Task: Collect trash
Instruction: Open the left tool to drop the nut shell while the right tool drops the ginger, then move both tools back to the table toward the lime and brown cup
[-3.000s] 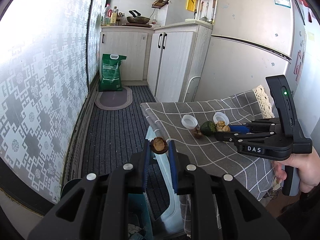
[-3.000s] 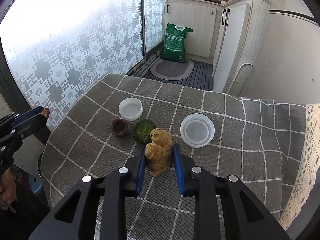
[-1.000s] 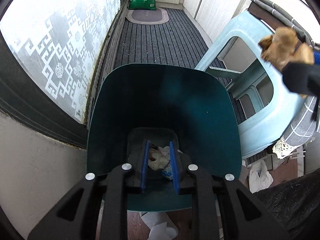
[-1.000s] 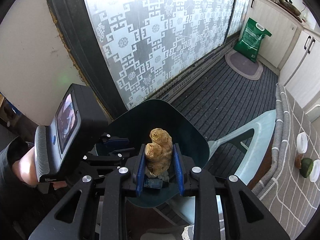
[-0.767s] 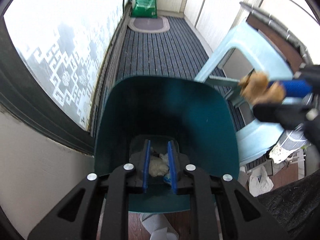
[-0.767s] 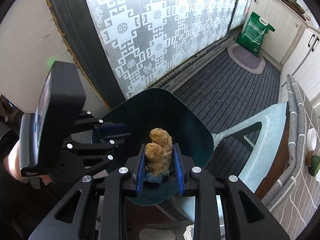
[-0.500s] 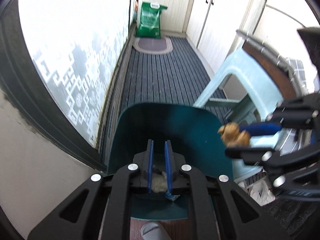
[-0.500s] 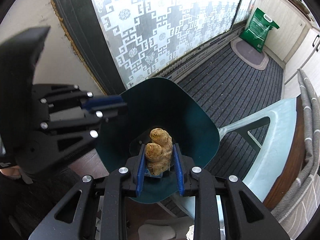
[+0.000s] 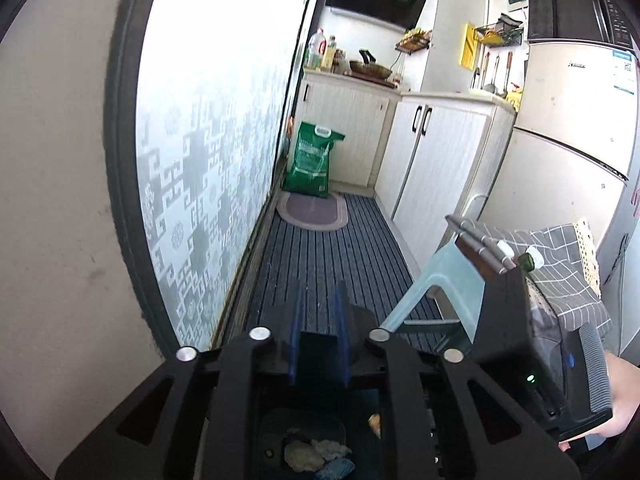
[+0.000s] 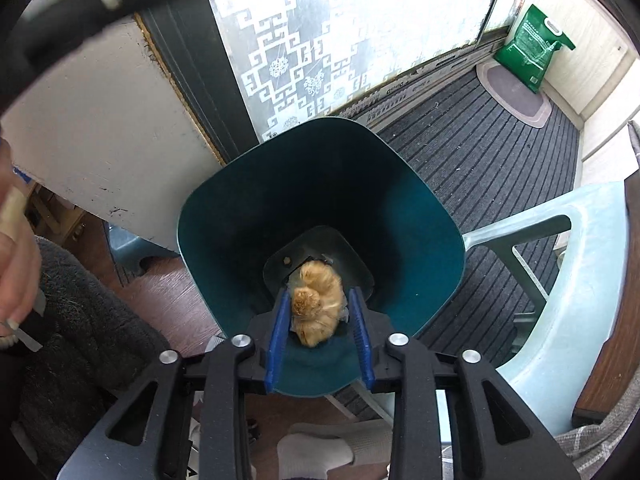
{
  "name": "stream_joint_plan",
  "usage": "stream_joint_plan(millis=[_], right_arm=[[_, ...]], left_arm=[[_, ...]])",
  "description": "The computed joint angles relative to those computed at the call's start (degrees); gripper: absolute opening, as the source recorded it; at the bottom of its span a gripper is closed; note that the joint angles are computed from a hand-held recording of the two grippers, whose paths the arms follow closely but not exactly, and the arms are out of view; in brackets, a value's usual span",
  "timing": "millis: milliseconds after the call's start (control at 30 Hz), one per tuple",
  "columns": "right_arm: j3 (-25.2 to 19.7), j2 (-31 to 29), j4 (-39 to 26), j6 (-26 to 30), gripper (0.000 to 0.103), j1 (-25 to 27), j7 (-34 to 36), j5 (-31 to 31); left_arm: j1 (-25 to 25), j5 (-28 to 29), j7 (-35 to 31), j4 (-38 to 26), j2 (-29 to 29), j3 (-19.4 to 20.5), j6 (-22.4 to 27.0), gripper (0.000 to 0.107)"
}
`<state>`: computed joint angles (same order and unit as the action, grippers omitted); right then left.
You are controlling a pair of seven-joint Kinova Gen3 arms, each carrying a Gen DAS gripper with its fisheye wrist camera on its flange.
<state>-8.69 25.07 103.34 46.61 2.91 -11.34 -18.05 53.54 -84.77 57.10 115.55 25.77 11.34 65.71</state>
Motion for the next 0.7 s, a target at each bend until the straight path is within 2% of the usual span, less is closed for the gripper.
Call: stream_joint_plan(millis=[167, 300, 433, 633, 700], right_arm=[[-1.1, -1.3, 0.2, 0.5, 0.031, 2.8, 3.5, -3.3], [-1.9, -2.8, -0.4, 3.4, 0.027, 6.8, 9.8, -9.7], [-1.3, -3.9, -0.7, 5.4, 0.021, 10.3, 16.4, -16.2], [1.0, -4.2, -3.4, 11.5, 0.021, 15.4, 24.0, -26.9], [2.1, -3.9, -4.6, 12.8, 0.021, 16.4, 24.8, -29.2]], left_arm=[[2.4, -3.2, 2.5, -0.6, 0.6, -0.3, 5.7, 0.029], [2.0, -5.1, 4.9, -0.7, 0.5, 0.1, 7.0, 0.030], [2.7, -6.0, 2.8, -2.4, 1.2, 0.5, 9.1, 0.032], [2.4, -9.1, -0.3, -5.4, 2.5, 0.1, 7.9, 0.037], [1.9, -9.9, -1.0, -6.2, 2.7, 0.0, 6.6, 0.044]])
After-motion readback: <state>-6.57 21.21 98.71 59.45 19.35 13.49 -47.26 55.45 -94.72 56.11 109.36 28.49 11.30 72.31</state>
